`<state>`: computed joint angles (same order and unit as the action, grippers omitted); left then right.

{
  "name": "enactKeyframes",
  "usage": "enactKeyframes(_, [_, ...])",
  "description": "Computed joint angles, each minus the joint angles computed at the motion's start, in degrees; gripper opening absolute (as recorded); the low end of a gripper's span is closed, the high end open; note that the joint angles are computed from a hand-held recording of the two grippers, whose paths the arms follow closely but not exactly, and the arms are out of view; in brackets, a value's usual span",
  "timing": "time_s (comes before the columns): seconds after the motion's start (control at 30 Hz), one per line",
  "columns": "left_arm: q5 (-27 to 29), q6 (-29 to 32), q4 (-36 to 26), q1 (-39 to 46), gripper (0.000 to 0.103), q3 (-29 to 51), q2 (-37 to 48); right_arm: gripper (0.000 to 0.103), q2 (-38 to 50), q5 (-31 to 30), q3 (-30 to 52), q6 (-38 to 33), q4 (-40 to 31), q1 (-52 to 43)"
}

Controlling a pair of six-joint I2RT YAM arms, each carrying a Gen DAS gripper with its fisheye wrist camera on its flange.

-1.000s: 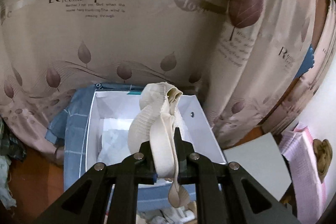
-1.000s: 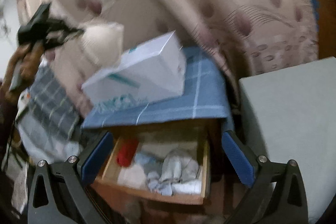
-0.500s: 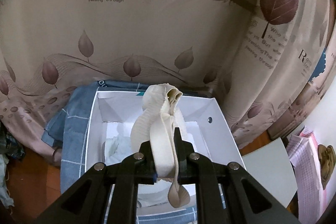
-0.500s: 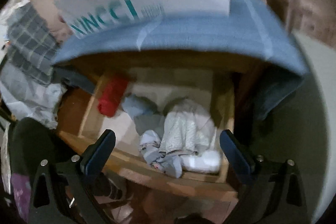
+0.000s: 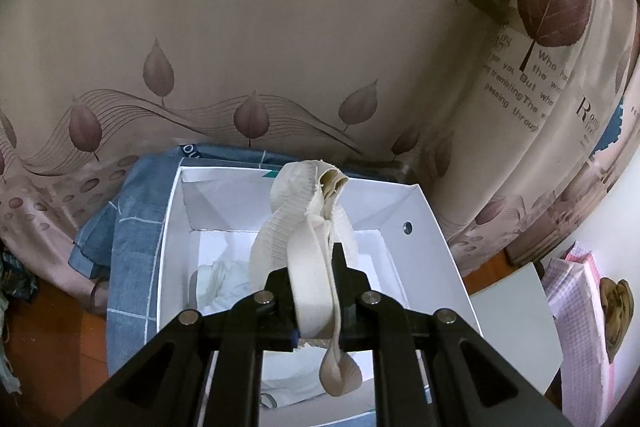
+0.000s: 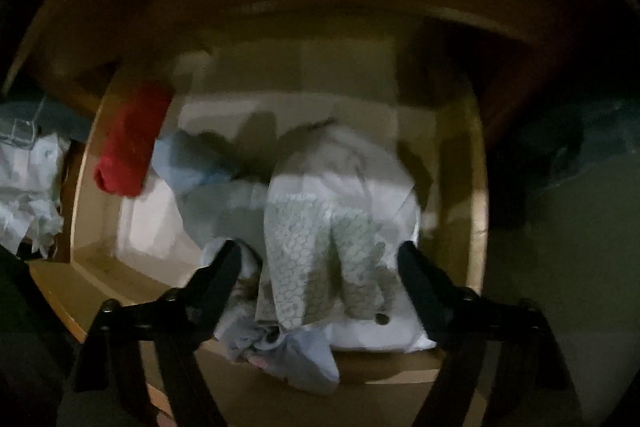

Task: Take underwear out of drawer
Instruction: 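Open the left gripper over the box while the right gripper grasps hexagon-patterned underwear in the drawer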

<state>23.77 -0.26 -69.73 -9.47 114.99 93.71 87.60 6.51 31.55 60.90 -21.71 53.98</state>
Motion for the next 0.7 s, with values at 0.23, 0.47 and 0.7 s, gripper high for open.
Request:
enactKeyframes(0.23, [-1.82, -1.79, 0.60, 0.04, 0.014, 1.70, 1.59, 0.024, 2.84, -1.54, -0.15, -1.86, 1.51, -0.52])
enactKeyframes(0.47, [-6.28, -4.79, 7.20, 0.88, 0.051, -1.33, -2.35, 0.018, -4.72, 0.27, -2.63, -0.11, 0.64, -0.35])
enactKeyframes(0.7, [-6.18, -3.68, 8.96, 3.42, 0.054, -3.64, -5.13, 0.018, -13.11, -0.07, -5.66, 3.51, -0.11, 0.01])
